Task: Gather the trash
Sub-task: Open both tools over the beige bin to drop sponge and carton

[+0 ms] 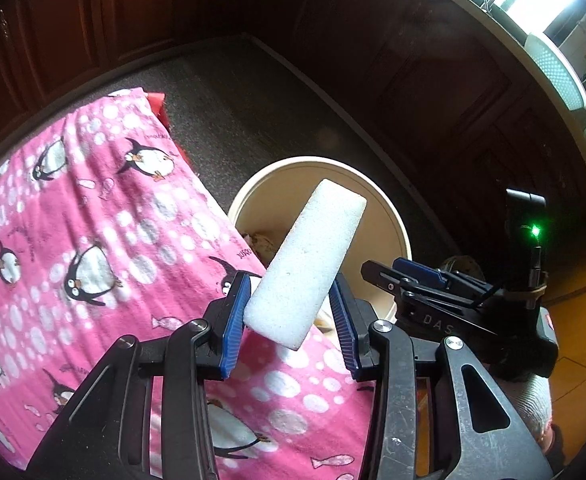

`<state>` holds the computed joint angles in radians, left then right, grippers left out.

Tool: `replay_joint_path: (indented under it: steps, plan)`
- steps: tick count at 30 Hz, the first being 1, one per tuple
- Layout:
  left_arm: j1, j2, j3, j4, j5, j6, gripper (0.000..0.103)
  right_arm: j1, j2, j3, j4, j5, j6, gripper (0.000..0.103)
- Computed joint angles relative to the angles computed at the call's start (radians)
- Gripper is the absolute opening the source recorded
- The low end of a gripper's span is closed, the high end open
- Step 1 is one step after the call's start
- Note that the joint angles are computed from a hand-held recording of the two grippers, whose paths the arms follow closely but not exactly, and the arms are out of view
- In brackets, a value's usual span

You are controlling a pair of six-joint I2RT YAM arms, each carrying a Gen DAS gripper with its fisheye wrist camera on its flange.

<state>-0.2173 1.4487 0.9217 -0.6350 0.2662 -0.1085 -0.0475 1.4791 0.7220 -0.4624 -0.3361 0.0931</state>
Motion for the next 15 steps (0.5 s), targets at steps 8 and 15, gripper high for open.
replay_joint_path:
  steps: [8, 15]
  plan:
    - [-0.020, 0.039, -0.010, 0.039, 0.008, -0.015, 0.054, -0.023, -0.032, -0.021, -0.025, 0.005, -0.012, 0.054]
    - [-0.002, -0.019, -0.030, 0.003, 0.012, -0.003, 0.055, -0.015, -0.077, -0.026, -0.044, 0.002, -0.005, 0.060]
